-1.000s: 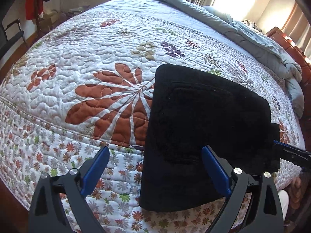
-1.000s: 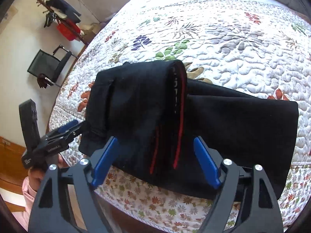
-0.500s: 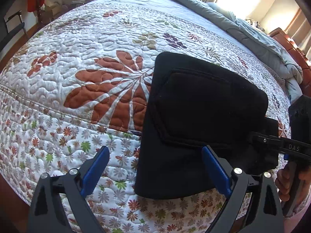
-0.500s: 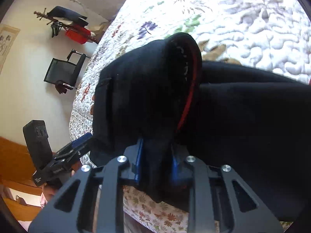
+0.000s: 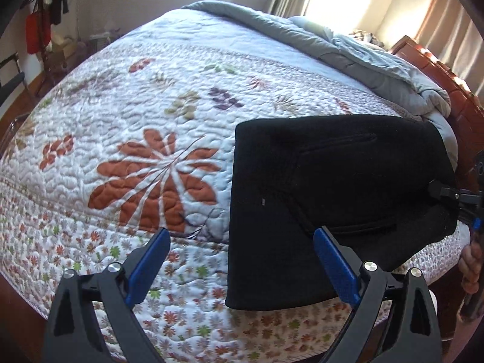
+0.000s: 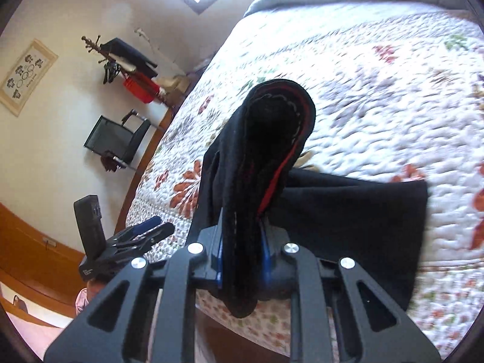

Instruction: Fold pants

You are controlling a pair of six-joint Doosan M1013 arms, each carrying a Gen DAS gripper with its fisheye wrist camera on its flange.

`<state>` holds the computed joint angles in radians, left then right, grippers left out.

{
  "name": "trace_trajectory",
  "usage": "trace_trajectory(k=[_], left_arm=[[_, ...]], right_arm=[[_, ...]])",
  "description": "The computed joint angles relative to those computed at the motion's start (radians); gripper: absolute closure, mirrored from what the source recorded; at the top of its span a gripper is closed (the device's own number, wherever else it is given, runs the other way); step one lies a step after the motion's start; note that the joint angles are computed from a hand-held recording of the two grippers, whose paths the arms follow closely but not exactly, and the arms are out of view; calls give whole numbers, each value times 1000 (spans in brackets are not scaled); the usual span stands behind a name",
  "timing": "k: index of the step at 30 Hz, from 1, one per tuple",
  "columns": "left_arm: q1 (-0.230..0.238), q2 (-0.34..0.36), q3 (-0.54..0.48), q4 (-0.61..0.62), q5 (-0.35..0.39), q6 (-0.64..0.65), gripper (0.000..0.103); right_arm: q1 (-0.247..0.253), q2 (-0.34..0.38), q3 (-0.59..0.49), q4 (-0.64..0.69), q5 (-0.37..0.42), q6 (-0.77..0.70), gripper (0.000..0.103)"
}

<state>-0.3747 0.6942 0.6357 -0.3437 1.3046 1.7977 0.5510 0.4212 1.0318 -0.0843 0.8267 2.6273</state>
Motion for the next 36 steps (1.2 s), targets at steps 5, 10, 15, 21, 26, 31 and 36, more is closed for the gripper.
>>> trace_trajectory(k=[5, 10, 15, 21, 26, 31, 36], left_arm=[[-21, -18, 14, -22, -19, 47, 6], [-35, -19, 13, -24, -23, 65, 5], [-41, -14, 8, -15, -18, 66, 5], [-42, -7, -3, -10, -12, 61, 5], [-46, -13, 6, -13, -25, 74, 5], [-49, -12, 8, -9, -24, 83, 4], [-50, -2, 4, 6, -1, 66, 4]], right_arm=[[1, -52, 62, -69, 44, 66, 86], [-14, -78, 145, -42, 33, 122, 86], [-28, -66, 194, -15, 90, 171, 84], [-30, -66, 252, -18, 46, 214, 79], [-27, -57, 213, -28, 92, 184, 65], [-17, -71, 194, -122, 76, 220, 36], [-56, -63, 176, -98, 64, 202, 39]])
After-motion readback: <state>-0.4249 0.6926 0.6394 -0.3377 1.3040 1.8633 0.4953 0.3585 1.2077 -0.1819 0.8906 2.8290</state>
